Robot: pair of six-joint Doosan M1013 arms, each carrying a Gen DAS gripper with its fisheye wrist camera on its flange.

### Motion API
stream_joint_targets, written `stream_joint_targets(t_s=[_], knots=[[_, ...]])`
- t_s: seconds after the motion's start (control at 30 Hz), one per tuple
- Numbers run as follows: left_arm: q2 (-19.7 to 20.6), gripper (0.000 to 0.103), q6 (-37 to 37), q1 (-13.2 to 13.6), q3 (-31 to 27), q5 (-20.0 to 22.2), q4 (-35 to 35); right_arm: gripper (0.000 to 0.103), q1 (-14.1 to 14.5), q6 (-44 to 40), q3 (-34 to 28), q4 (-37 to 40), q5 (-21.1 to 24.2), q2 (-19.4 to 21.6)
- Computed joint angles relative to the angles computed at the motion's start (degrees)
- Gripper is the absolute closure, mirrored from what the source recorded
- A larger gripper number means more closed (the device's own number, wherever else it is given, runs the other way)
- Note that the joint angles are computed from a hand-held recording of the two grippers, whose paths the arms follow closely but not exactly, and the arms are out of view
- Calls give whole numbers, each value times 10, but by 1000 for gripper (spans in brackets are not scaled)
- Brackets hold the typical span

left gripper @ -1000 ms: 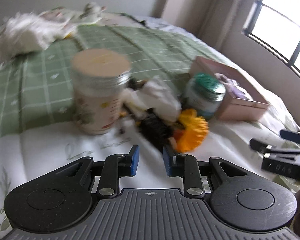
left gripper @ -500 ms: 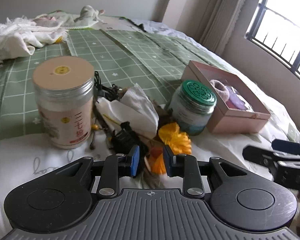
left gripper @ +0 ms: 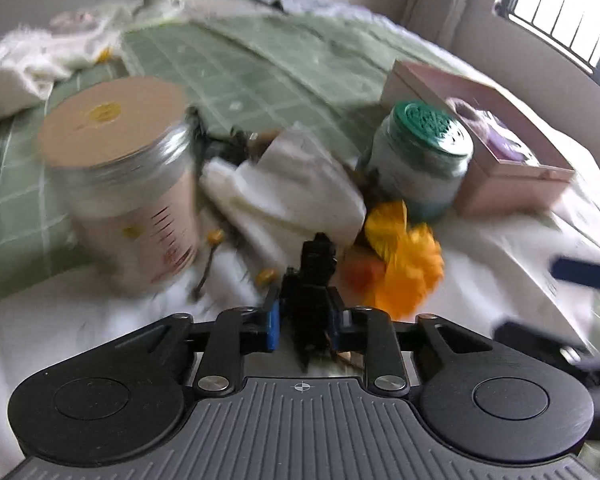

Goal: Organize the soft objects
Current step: 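Grasp the orange flower with the right gripper while the left grasps the black clip, then drop the orange flower into the pink box with the right gripper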

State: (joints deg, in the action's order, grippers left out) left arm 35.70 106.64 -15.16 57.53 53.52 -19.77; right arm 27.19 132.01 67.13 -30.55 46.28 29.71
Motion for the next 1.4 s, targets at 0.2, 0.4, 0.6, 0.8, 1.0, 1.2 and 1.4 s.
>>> stream_joint_targets(t_s=[0.2,0.4,0.6,0.8,1.0,1.2,1.4], knots=[[-27,78,-4,23,13,53,-4,23,0,-33,-15,21,-32,10],[-25,78,17,38,18,44,-54,24,-3,-134,-107,57,-2,71],[-27,78,34,33,19,37,-58,83,-13,-167,-157,149,60,93],[-40,78,49,20,25,45,-40,85,-4,-145,-92,135,24,30],[-61,79,85,0,33,64,-51,85,0,-18,-6,54,-20,-49],[-47,78,125,-31,-21,87,-91,85,1,90,44,-79,11,-93],[23,78,125,-66,-151,104,-96,85,-29,167,60,-130,8,-111]])
